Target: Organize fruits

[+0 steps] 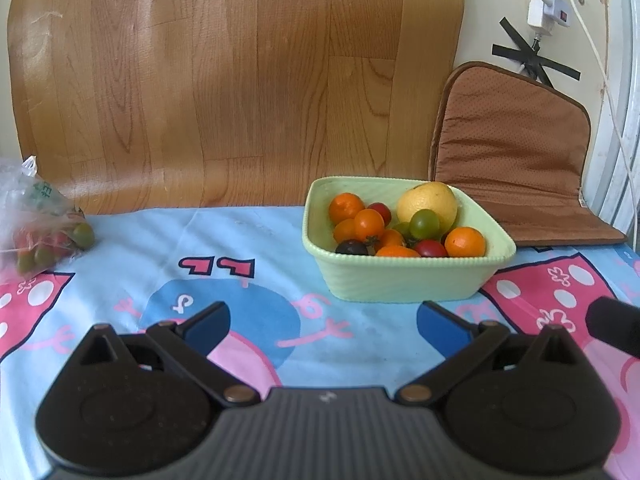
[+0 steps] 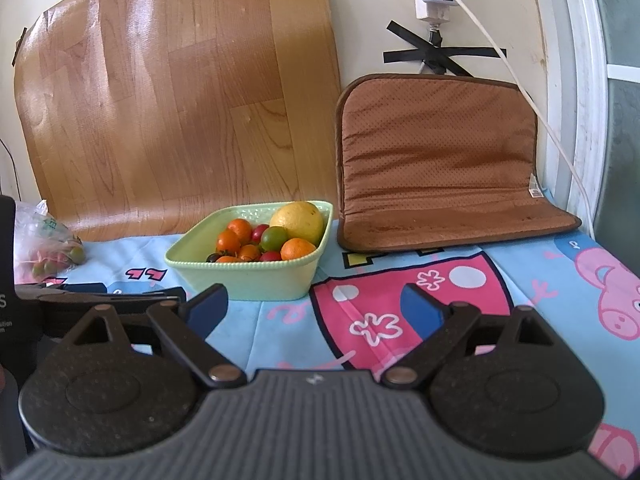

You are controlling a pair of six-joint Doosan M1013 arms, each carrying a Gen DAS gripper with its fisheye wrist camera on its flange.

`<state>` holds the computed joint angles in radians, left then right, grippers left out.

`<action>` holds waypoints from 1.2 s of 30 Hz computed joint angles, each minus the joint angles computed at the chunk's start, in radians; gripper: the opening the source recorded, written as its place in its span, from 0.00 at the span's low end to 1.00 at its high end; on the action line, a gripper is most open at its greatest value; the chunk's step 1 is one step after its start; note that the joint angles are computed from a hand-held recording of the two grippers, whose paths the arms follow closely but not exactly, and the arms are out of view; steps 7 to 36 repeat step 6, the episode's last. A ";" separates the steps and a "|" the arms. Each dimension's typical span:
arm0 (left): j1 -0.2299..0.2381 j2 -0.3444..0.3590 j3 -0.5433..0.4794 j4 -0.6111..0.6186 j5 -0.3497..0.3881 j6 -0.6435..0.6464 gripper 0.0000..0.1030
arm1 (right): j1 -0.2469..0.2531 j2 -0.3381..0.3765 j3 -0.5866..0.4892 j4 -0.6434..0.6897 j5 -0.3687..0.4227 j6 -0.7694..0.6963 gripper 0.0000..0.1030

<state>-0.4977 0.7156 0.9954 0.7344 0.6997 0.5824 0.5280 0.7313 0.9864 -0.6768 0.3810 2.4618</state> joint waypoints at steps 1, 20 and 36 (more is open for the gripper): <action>-0.001 -0.002 0.004 0.016 -0.004 -0.014 1.00 | 0.000 0.000 0.001 0.003 -0.002 -0.002 0.91; 0.003 0.003 -0.003 -0.006 -0.003 -0.001 1.00 | 0.001 -0.006 0.012 -0.010 -0.014 0.009 0.92; 0.003 0.003 -0.003 -0.006 -0.003 -0.001 1.00 | 0.001 -0.006 0.012 -0.010 -0.014 0.009 0.92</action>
